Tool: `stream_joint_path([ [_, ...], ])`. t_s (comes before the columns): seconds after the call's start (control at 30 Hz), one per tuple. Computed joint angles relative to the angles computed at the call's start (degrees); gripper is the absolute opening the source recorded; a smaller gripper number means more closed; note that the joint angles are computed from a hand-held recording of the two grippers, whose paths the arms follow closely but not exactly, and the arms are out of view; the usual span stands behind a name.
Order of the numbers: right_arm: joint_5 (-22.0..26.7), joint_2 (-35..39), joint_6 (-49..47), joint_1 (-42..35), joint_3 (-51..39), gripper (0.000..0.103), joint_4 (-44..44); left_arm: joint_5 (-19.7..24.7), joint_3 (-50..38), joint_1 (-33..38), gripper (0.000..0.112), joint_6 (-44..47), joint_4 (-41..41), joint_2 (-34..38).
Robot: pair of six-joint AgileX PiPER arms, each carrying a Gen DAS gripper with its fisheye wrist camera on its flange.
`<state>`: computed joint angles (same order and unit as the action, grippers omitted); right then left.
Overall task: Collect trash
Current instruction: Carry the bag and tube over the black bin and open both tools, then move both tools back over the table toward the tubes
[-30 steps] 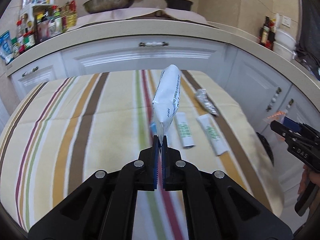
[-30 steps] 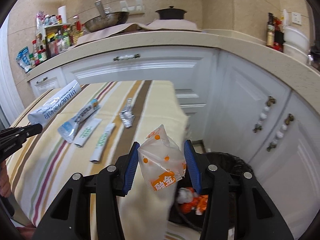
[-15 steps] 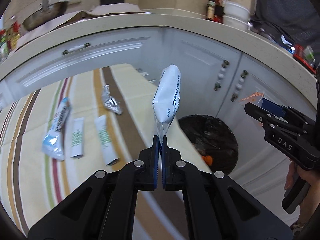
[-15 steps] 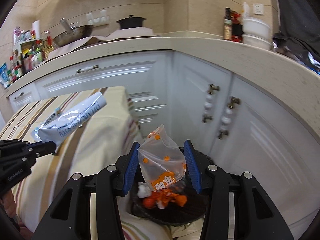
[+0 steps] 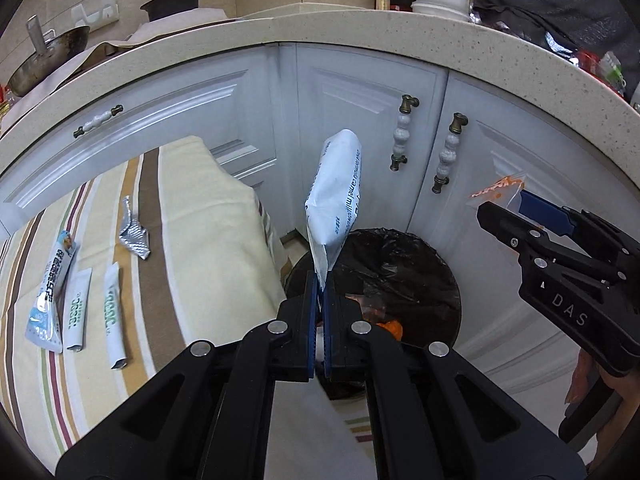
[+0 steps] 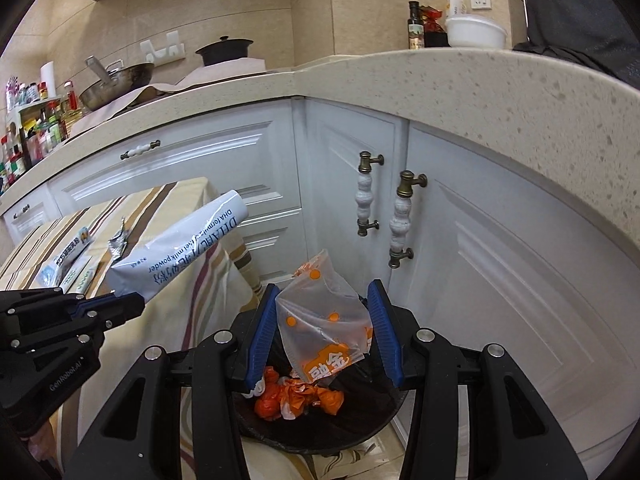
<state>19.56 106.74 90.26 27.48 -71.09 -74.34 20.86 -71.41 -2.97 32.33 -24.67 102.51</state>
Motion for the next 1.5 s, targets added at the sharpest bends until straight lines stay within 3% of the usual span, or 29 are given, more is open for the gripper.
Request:
stream_joint_path([
  [0.13,-1.12,1.28,1.11,-1.17,-0.49,0.046,-1.20,0.02,-2.92,-2.25,0.003,-7.86,6.90,2.66],
  [0.23,-1.15,2.89,3.75,-1.91,-1.17,0.059,-4.07,0.15,-5.04,-3.57,0.008,-13.94,12.18,4.65],
  [0.33,-1.36,4.05,2.11,-2.60,-2.05,0.059,-1.91,0.97,-6.63,-4.15,0.026,-16.14,14.11,6.07],
  [0.5,-0.71,4.07,2.38,-2.12,-2.07,0.060,-1.39,0.17,-5.28,-3.22,0.043,-14.82,12.65,4.96],
  [0.8,1.02,4.57,-6.04,1.93,-7.11,0.063,7.50,-1.94,-0.19,4.44,0.050,-6.68,6.11,-0.46],
  [1.23,2.86,14.29,-36.05,10.55,-27.85,0.064,33.05,-1.76,-0.21,22.78,0.051,-2.89,3.69,-2.87],
  [1.5,12.03,24.54,-55.59,15.08,-46.48,0.064,48.80,-0.48,-2.37,31.27,0.051,0.27,0.73,-0.60],
])
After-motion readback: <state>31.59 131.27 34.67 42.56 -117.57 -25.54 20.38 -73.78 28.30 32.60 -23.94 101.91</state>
